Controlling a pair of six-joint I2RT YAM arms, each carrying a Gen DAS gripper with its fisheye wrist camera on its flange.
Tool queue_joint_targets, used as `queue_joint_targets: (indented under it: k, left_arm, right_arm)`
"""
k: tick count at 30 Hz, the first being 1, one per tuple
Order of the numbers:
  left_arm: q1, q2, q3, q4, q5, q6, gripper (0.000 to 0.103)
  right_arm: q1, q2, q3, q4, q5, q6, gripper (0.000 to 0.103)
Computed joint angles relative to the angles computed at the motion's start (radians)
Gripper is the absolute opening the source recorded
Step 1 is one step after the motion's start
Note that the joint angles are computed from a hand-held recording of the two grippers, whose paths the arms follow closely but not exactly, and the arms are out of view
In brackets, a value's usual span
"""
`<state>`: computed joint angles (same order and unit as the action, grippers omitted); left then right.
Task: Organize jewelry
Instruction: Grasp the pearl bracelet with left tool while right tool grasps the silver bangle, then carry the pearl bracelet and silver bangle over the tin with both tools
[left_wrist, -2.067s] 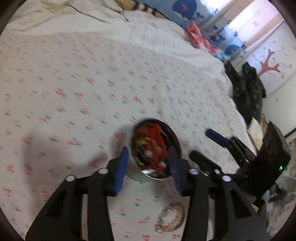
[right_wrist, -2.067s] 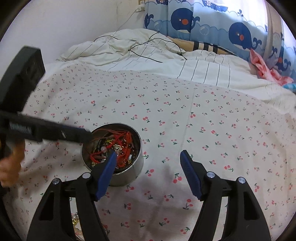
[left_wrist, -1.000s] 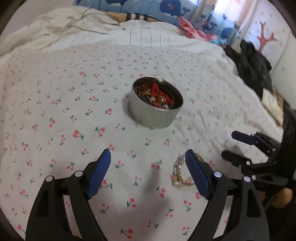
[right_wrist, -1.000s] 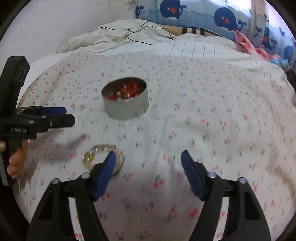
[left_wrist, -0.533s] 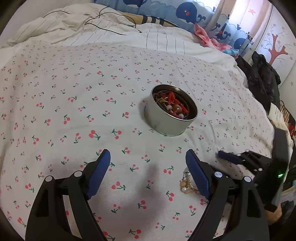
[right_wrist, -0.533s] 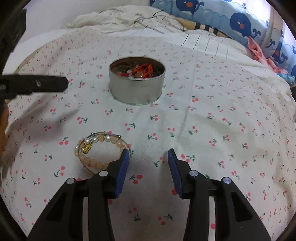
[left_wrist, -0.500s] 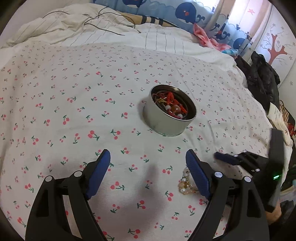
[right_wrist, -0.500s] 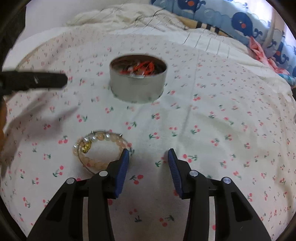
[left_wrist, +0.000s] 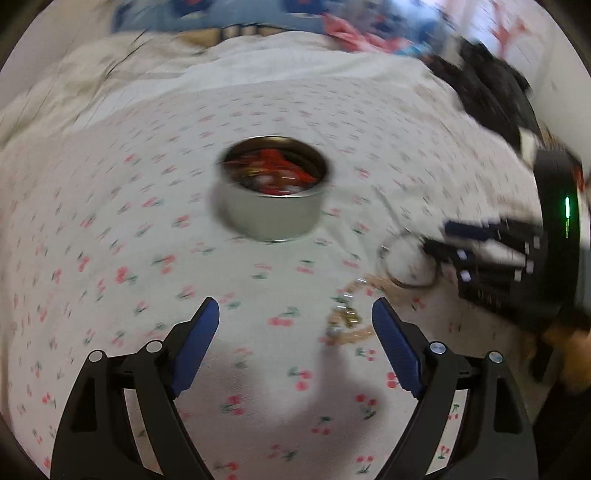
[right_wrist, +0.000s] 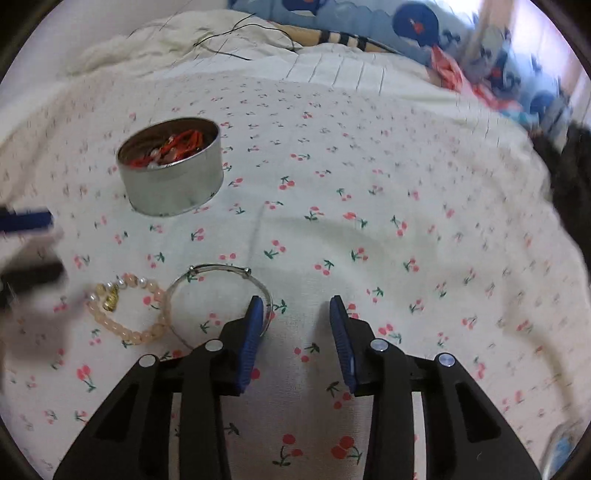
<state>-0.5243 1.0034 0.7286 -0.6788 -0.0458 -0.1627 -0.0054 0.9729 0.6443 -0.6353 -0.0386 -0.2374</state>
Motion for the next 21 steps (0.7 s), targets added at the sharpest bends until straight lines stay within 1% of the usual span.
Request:
queue_joint_targets:
  k: [1, 2, 3, 4, 5, 6, 7, 8, 9, 10, 12, 15, 17, 19, 21]
  left_arm:
    - [-0.064, 0.017, -0.009, 0.02, -0.058, -0.002, 0.081]
    - [-0.105, 0.03, -0.013, 0.032, -0.095, -0.006, 0.081]
    - [-0.142, 0.048, -0.02, 0.048, -0.13, -0.011, 0.081]
    - [-0.172, 0.075, -0.028, 0.066, -0.159, -0.016, 0.081]
    - [-0.177, 0.094, -0.029, 0.072, -0.161, -0.02, 0.078]
    - [-0.174, 0.109, -0.034, 0.078, -0.152, -0.021, 0.061]
    - [-0.172, 0.115, -0.035, 0.077, -0.154, -0.026, 0.053]
    - [-0.158, 0.109, -0.034, 0.074, -0.142, -0.027, 0.031]
    - [-0.132, 0.105, -0.026, 0.058, -0.107, -0.021, 0.013]
    - [-0.099, 0.096, -0.02, 0.044, -0.057, -0.014, 0.007]
    - [-0.075, 0.08, -0.022, 0.036, -0.023, -0.009, 0.007]
    - [-0.081, 0.051, -0.024, 0.026, -0.029, -0.012, 0.007]
    - [-0.067, 0.015, -0.023, 0.019, -0.026, -0.009, 0.007]
    - [-0.049, -0.015, -0.011, 0.011, -0.025, -0.007, 0.007]
    - [-0.006, -0.052, -0.002, -0.001, -0.002, 0.009, 0.007]
  right_arm:
    - [0.02, 0.011, -0.002, 0.0, -0.001, -0.003, 0.037]
    - [0.043, 0.014, -0.009, 0.005, 0.015, -0.004, 0.037]
    - [0.075, 0.015, -0.018, 0.015, 0.046, -0.009, 0.032]
    - [0.076, 0.019, -0.015, 0.014, 0.042, -0.022, 0.025]
    - [0.075, 0.017, -0.015, 0.01, 0.032, -0.026, 0.022]
    - [0.081, 0.003, -0.02, 0.002, 0.03, -0.022, 0.015]
    - [0.082, -0.006, -0.024, 0.001, 0.027, -0.025, 0.009]
    - [0.081, -0.016, -0.028, -0.001, 0.018, -0.026, 0.007]
    - [0.083, -0.021, -0.028, -0.001, 0.011, -0.017, 0.005]
    - [0.073, -0.029, -0.025, -0.005, -0.009, -0.012, 0.005]
    - [0.04, -0.038, -0.014, -0.006, -0.064, -0.006, 0.004]
    - [0.008, -0.048, 0.001, -0.008, -0.116, -0.001, 0.004]
    - [-0.023, -0.051, 0.018, -0.012, -0.17, 0.005, 0.004]
    - [-0.025, -0.056, 0.027, -0.01, -0.182, 0.015, 0.004]
    - [-0.03, -0.066, 0.029, -0.009, -0.196, 0.019, 0.004]
